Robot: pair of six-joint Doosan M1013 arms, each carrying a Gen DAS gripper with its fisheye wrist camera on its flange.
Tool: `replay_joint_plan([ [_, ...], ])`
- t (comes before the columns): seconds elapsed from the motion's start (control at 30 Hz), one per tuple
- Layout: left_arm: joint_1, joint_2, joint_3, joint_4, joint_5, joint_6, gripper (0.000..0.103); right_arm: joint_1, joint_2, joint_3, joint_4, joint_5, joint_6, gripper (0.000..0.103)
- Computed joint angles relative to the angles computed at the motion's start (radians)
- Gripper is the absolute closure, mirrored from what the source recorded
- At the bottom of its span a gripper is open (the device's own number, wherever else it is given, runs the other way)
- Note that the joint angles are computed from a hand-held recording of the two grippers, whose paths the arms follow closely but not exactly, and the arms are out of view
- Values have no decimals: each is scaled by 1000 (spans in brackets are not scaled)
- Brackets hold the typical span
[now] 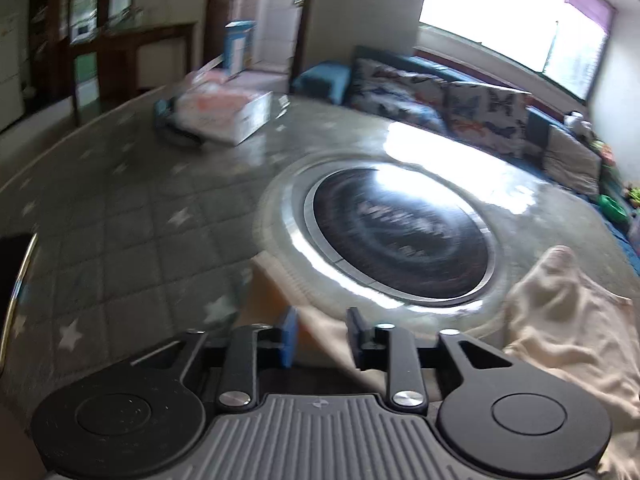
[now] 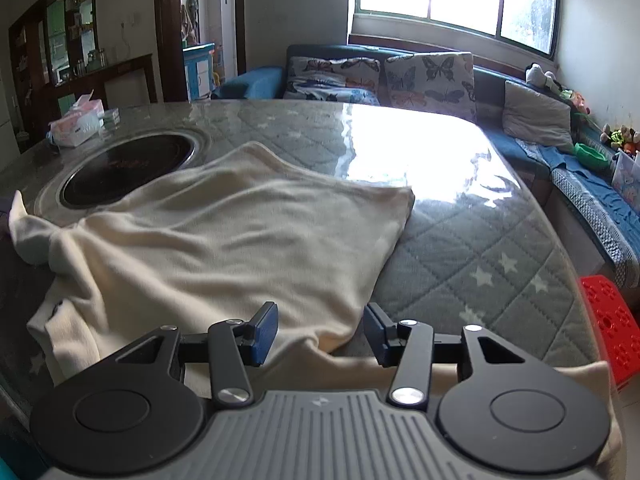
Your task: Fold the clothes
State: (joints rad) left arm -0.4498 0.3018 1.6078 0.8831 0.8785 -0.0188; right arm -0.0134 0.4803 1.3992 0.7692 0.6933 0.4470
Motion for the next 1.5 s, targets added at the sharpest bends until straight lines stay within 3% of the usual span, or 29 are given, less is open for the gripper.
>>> replay_joint_plan([
  [0.13,5,37,-55,-22,-96,109,69,3,13,-19,12,5,3,55],
  [0.3,15,128,-167,-111,-194,336,58,11,28,-33,20,12,13,55],
  [0.5,36,233,-295,-217,-215,548,53,12,41,-48,22,23,34,55],
  [0.7,44,283,-356,-286,-192,672,54,11,51,-60,12,23,54,55],
  [0.73,44,283,-353,-285,-201,678,56,12,53,-62,9,23,58,55],
  [0.77,44,281,-347,-280,-217,681,70,12,54,-64,8,22,61,55],
  [0.87,40,276,-337,-247,-239,661,95,12,57,-67,9,24,61,55],
  [1.1,-14,232,-270,15,-386,566,97,11,54,-65,22,14,61,55],
  [1.17,-25,224,-253,-46,-452,692,97,10,52,-63,25,1,68,55],
  [1.3,-30,232,-251,-422,-493,1133,93,7,50,-65,30,-9,90,55],
  [1.33,-28,233,-253,-474,-492,1178,92,7,50,-65,29,-11,94,55],
  [1.4,-24,228,-251,-512,-508,1187,90,7,50,-66,31,-16,95,55],
  [1.5,-13,222,-259,-450,-518,1065,83,4,53,-75,29,-21,105,55],
])
